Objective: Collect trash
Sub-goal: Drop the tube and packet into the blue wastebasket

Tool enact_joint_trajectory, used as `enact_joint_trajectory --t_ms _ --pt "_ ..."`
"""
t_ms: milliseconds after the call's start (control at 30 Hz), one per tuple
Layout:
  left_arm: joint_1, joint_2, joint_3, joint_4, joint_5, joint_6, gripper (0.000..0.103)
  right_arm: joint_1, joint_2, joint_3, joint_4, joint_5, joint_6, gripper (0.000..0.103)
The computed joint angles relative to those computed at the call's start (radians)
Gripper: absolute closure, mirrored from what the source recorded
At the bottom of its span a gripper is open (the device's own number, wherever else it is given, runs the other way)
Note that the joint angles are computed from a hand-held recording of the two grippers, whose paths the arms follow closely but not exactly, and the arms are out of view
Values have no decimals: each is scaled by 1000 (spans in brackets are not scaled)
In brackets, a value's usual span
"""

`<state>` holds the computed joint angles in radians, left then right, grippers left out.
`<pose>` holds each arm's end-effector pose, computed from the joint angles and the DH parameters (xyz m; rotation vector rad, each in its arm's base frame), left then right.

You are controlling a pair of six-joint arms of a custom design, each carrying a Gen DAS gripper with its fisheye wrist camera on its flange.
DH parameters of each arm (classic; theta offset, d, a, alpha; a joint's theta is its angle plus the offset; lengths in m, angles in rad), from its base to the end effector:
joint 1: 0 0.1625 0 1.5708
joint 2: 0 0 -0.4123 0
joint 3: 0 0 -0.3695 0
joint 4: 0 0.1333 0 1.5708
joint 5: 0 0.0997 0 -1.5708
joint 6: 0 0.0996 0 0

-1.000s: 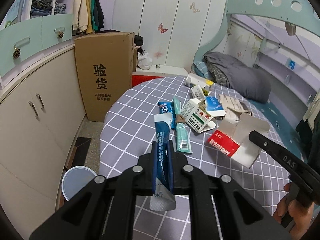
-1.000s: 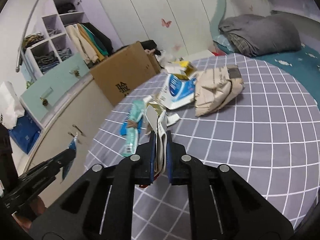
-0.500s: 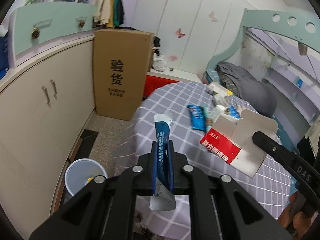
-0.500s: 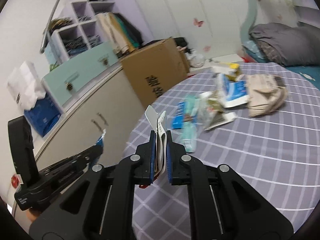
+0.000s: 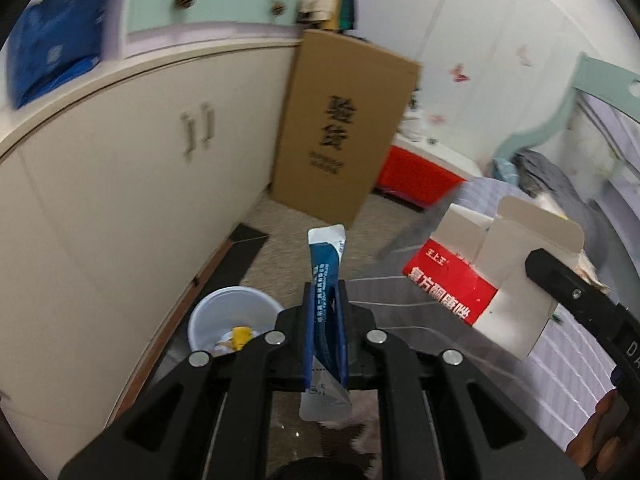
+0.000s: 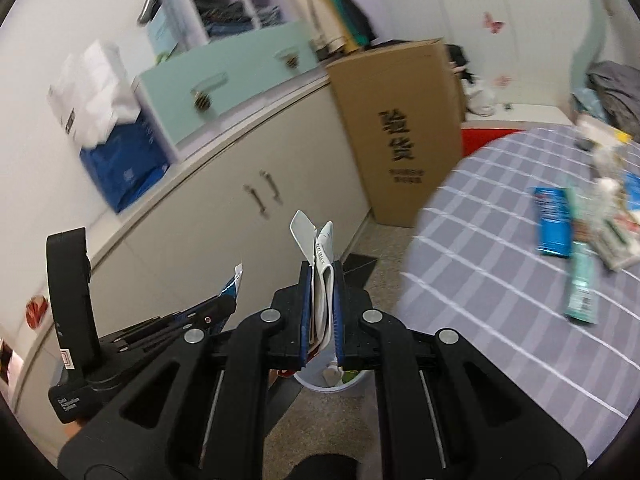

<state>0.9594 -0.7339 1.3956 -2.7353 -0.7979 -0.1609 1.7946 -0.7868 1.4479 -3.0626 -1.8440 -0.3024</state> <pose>-0.2468 -0.7055 0.1972 0.2965 2.4362 -0.9548 0.2638 -0.6792 0.2365 0.5277 -2.5697 1.1398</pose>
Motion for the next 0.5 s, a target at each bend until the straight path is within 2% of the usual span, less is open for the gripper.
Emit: enact_joint_trajectory --t_ms 167,200,233,267,333,500 --pt "61 1 -42 40 65 -28 94 4 161 -182 68 28 -30 92" --pt "71 5 -54 52 72 -35 94 4 196 -224 81 24 -45 81" --pt "81 5 -62 71 82 -48 94 5 244 -286 113 0 -55 47" --pt "93 7 -73 94 92 -62 94 5 285 -339 147 -29 -54 33" --pt "109 9 -83 112 89 -73 94 -4 321 -391 217 -30 -26 32" --pt "135 21 -101 145 77 -74 93 -10 340 -390 230 -59 -9 32"
